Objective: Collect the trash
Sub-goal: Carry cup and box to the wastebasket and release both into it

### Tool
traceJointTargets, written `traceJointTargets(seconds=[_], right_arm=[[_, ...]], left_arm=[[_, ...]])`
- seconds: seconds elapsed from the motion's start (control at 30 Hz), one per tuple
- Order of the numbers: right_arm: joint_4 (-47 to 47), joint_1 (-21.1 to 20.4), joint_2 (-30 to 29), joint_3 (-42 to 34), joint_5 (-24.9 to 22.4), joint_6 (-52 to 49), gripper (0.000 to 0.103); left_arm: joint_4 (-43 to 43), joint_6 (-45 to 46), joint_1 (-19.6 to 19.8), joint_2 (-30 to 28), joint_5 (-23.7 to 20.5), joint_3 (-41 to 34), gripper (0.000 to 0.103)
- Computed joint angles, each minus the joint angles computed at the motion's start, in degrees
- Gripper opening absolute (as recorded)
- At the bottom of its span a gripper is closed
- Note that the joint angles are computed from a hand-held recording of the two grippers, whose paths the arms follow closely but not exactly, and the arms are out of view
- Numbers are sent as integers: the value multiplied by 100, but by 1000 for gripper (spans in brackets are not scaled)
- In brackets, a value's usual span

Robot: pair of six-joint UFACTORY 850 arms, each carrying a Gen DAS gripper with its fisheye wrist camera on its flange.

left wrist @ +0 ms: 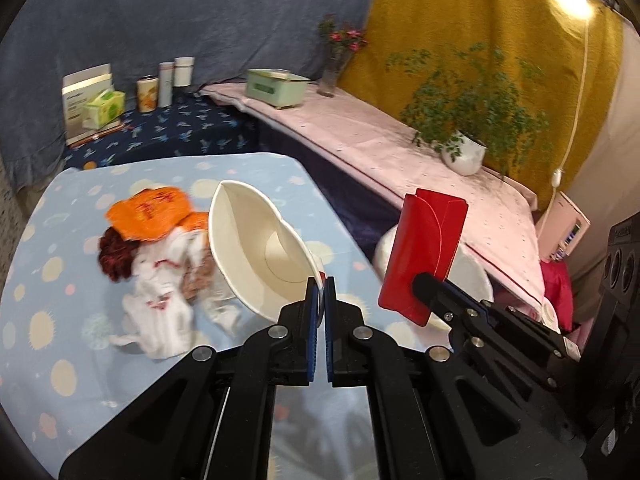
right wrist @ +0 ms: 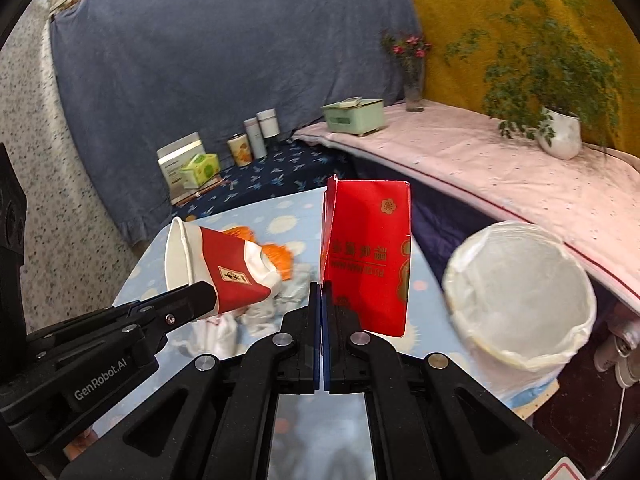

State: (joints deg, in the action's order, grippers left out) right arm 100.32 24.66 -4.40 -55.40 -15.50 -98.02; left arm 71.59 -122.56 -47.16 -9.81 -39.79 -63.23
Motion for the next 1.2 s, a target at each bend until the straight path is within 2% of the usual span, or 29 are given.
traceJointTargets(seconds=[0.27, 0.5, 0.87, 0.93, 1.0, 1.03, 1.13, 1.2], right_arm=[[274, -778, -132, -65, -56, -274, 1], [93, -1275, -580, -364, -105, 5, 1], [-453, -1552, -1246, -796, -62, 505, 1], [-467, -1540, -1333, -865, 26, 515, 2], [-380, -1522, -1400, -918, 125, 486, 9], [-413, -1529, -1440, -953, 134, 527, 9], [-411, -1542, -1486, -994, 167, 568, 13], [-243, -1531, -1466, -968, 221, 399, 20]], left_arm=[[48, 623, 70, -911, 469, -1132, 3], [-162, 1308, 184, -1693, 927, -2109, 3], [-882, 2307, 432, -2545, 1510, -3063, 3], [-1007, 2388, 470, -2645, 1529, -3163, 9], [-953, 2228, 480, -2715, 1388, -3235, 48], [-801, 2032, 475, -2711, 1336, -3216, 51], [-703, 1887, 501, -2682, 1288, -3167, 51], [-756, 1902, 515, -2660, 1211, -3128, 51]])
